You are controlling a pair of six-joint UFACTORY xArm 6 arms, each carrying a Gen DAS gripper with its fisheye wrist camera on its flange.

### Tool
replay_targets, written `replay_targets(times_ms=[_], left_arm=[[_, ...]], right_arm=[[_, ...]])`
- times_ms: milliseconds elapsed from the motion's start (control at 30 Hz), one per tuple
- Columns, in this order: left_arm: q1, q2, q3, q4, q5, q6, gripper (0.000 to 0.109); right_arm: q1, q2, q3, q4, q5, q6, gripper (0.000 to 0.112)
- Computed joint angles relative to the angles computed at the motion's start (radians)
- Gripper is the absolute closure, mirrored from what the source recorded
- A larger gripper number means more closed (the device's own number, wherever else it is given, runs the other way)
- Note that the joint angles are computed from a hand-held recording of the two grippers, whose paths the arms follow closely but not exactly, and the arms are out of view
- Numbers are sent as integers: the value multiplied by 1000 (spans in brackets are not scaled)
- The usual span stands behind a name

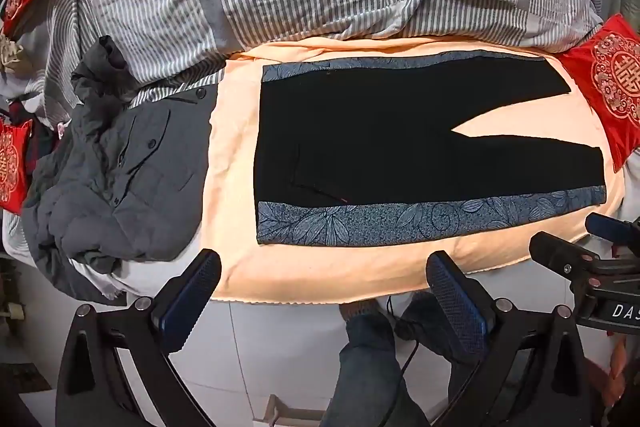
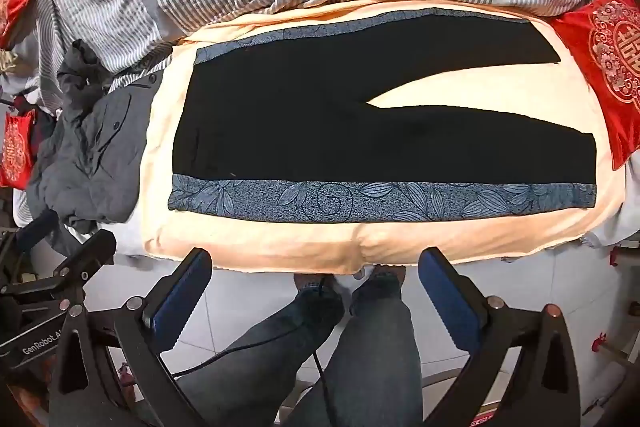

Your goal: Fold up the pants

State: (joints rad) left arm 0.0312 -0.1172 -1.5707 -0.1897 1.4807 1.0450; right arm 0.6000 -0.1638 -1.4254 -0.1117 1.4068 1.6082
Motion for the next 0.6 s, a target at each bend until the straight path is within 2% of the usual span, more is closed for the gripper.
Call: replay_targets(times_ms=[367, 600], left_arm=[[6, -2, 12, -14, -20, 37, 6], [-4, 27, -33, -10, 10, 13, 6]], right_arm=[[9, 19, -34, -21, 31, 35, 9], [5, 20, -28, -15, 24, 30, 9]])
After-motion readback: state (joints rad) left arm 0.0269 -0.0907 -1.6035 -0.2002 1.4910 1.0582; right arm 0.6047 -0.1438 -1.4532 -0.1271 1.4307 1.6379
